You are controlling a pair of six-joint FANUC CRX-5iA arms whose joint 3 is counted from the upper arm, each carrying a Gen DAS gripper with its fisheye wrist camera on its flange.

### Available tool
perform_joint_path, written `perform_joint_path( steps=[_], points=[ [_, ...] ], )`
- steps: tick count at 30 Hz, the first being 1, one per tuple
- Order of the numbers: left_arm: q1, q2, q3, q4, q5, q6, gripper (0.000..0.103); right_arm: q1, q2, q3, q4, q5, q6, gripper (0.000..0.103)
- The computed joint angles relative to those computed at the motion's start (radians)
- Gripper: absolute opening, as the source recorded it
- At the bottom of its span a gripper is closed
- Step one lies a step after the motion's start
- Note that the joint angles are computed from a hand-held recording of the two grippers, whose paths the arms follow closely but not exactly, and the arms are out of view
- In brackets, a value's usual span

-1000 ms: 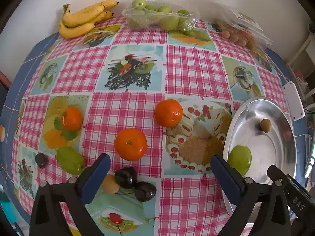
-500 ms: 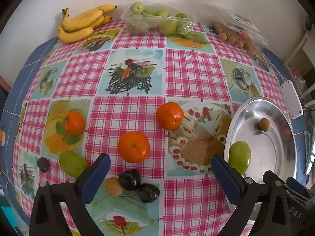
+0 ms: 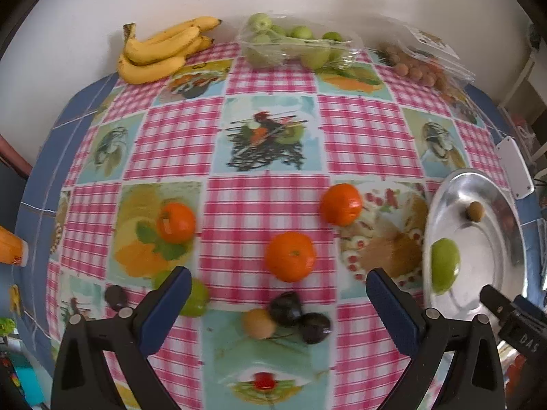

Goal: Organize fruits
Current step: 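Withdraw both open tools from the bowl back toward the fruit, then close the left tool on a dark plum while the right tool grasps another plum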

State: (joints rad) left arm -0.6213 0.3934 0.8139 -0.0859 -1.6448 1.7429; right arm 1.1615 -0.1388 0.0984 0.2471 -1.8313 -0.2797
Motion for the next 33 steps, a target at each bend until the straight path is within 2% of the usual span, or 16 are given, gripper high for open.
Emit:
perform_joint_path(
  steps=[9, 19, 27, 33],
  points=[
    [0.065, -0.057, -0.043, -0.045, 0.010, -0.056, 0.103, -0.012, 0.073, 0.080, 0.022, 0.005, 0.057, 0.101],
    [0.196, -0.133, -0.137, 0.000, 0.041, 0.003, 0.103, -0.003, 0.202, 0.220, 0.099, 0.119, 0.188, 0.101],
    [0.271, -0.189, -0.211, 0.026, 0.072, 0.026, 0.103, -0.005, 0.290, 0.309, 0.080, 0.180, 0.271, 0.101],
    [0.311, -0.190, -0.264, 0.041, 0.054, 0.071, 0.103, -0.018, 0.324, 0.328, 0.016, 0.231, 0.382, 0.101]
  ],
)
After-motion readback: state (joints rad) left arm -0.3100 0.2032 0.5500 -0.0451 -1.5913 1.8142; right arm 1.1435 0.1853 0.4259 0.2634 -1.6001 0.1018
